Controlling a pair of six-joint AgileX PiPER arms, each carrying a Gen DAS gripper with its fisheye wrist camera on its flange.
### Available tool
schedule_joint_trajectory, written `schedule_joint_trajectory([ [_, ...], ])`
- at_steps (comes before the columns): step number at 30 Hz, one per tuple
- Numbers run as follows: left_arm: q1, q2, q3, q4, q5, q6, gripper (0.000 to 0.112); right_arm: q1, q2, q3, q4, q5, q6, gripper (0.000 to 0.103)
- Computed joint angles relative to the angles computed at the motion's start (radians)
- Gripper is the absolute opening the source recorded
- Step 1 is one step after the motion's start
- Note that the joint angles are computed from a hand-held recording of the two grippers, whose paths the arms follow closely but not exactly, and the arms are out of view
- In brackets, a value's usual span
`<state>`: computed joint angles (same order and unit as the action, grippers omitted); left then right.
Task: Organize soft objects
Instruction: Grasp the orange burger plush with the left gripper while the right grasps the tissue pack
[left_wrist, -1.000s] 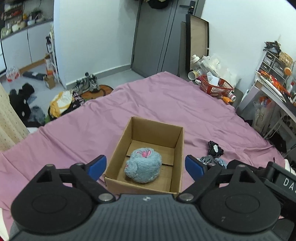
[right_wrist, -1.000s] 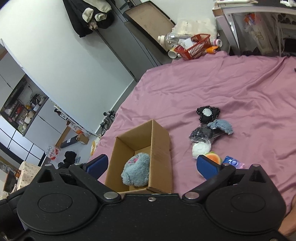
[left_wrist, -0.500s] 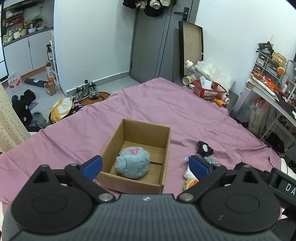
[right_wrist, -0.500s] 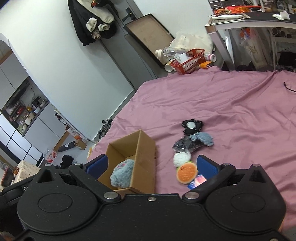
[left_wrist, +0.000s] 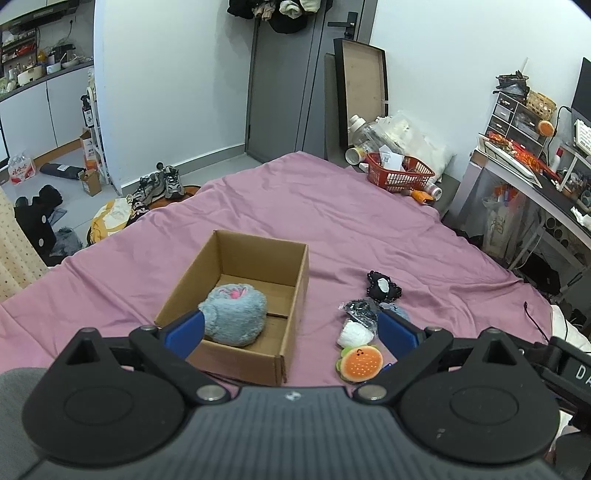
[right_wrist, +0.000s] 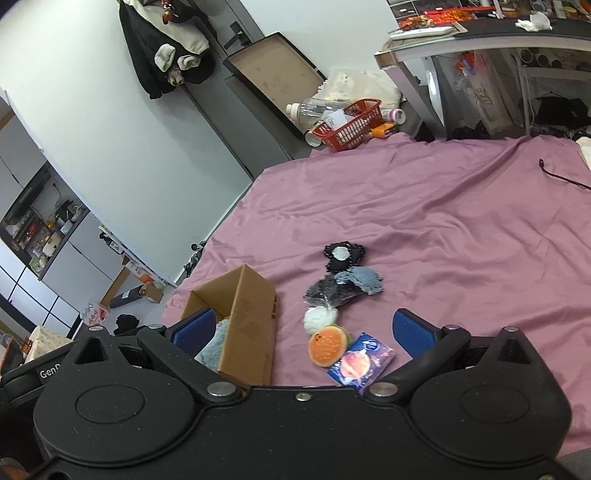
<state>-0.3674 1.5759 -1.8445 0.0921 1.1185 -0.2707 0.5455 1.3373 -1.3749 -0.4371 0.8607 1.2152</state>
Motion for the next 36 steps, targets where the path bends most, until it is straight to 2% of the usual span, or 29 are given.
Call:
schedule_joint_trajectory([
  [4, -0.029, 0.010, 0.010, 0.017, -0.001, -0.028, 0.099, -0.067, -0.023, 0.051, 0.094, -0.047, -0.044, 0.103],
  [7, -0.054, 0.006, 0.038, 0.032, -0.024, -0.015, 0.099, -0.091, -0.029, 0.095, 0.097, -0.075, -0.005, 0.103],
  [13, -0.059, 0.006, 0.119, -0.016, -0.091, -0.011, 0.098, -0.152, -0.028, 0.219, 0.149, -0.216, 0.070, 0.103],
  [19, -0.061, 0.034, 0.175, -0.047, -0.156, -0.005, 0.095, -0.235, -0.008, 0.282, 0.362, -0.332, -0.055, 0.102],
  [23, -0.068, 0.066, 0.182, -0.055, -0.178, 0.012, 0.091, -0.295, 0.022, 0.311, 0.558, -0.365, -0.186, 0.089],
  [26, -0.072, 0.097, 0.180, -0.071, -0.193, 0.019, 0.087, -0.332, 0.032, 0.347, 0.716, -0.415, -0.294, 0.084],
  [30, -0.085, 0.139, 0.173, -0.088, -0.201, 0.027, 0.080, -0.344, 0.055, 0.349, 0.696, -0.416, -0.257, 0.079],
  [36, -0.101, 0.208, 0.153, -0.104, -0.202, 0.018, 0.071, -0.375, 0.111, 0.353, 0.814, -0.422, -0.321, 0.063],
])
